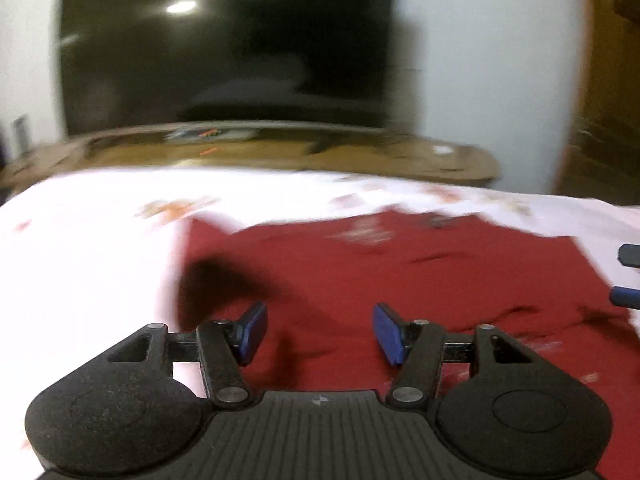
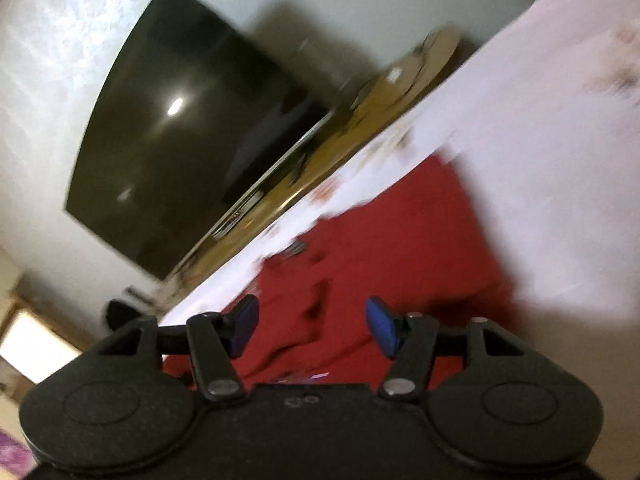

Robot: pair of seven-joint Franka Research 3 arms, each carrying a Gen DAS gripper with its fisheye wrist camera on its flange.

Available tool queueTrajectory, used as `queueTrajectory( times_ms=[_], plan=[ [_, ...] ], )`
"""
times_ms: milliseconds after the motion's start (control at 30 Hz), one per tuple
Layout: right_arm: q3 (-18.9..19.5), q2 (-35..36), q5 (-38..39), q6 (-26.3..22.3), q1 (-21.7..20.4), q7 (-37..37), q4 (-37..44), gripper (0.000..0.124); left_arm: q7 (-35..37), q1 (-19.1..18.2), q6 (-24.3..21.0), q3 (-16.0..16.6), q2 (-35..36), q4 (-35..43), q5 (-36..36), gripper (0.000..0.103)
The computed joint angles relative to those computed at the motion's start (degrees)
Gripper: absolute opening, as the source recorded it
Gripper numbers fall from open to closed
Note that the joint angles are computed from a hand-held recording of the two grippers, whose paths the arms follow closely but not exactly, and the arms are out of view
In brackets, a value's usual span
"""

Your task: Fold small clothes

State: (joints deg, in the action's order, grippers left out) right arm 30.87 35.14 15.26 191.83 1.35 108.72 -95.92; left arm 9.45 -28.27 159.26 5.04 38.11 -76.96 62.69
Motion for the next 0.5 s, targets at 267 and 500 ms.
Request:
queueTrajectory(
  times_ms=[267,500],
  plan=[
    [-3.78,15.06,5.29,-14.82,8.78,2.81,24.27,0.052,4.60,5.75,1.59,-2.91,-1.65,-6.39,-7.50,0.059],
    [-21.95,13.45,7.85,-16.55,20.53,10.78,25.43,0.006,8.74,5.31,2.90,-1.50,2.68,-1.34,-10.56,0.051]
  ],
)
